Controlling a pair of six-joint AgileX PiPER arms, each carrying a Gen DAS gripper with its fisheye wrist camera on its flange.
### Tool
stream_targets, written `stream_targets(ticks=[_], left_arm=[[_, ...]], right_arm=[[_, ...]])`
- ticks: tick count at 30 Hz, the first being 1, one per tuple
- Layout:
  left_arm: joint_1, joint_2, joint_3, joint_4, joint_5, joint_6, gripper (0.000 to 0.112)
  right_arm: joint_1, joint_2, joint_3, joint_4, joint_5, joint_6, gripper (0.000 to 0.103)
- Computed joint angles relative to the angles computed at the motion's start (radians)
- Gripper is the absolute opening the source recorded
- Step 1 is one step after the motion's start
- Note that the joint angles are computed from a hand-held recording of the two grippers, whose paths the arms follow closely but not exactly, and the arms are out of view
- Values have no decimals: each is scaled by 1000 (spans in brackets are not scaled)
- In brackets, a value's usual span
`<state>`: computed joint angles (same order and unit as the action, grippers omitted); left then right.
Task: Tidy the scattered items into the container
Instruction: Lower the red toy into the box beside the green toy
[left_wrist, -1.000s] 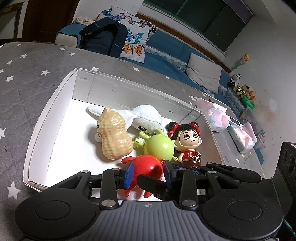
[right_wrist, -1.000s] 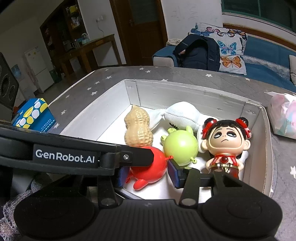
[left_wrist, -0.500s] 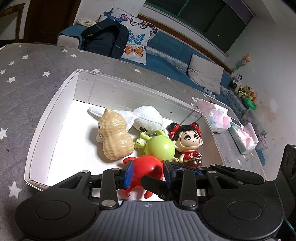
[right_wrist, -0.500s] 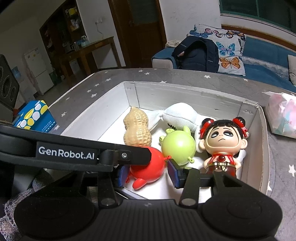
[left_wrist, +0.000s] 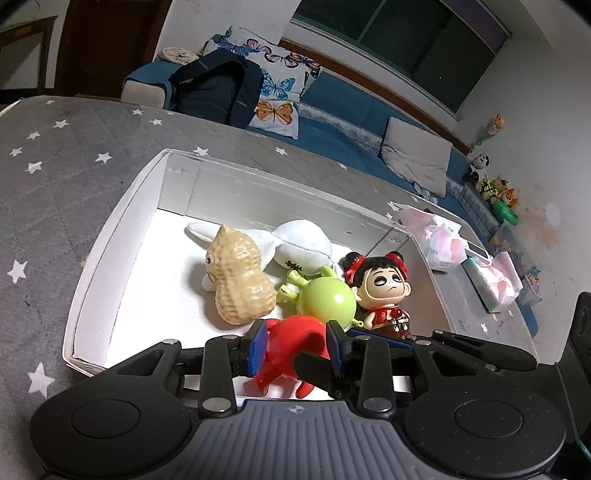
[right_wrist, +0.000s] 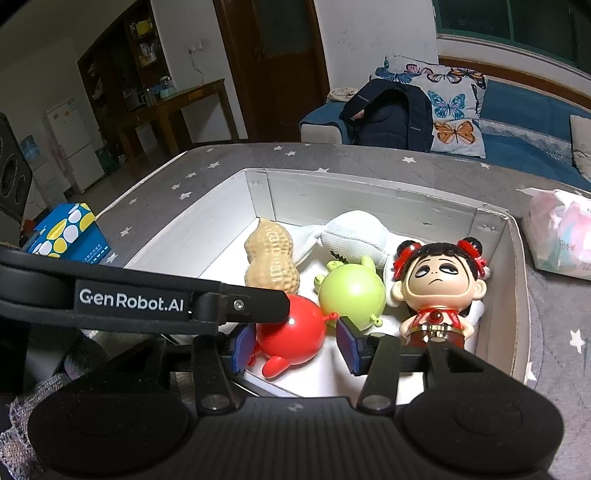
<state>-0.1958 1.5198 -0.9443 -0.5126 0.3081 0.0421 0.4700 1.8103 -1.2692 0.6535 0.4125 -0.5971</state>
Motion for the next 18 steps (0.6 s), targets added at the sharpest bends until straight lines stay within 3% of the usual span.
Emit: stream_targets(ticks=[10,18], left_arm=[[-13,-36,28,88,-25,-90,37],[-82,-103,67,491,-48,-482,37]], right_arm=[[6,-34,37,15,-40,-24,58],[17,-87,103,25,-95,-35,70]])
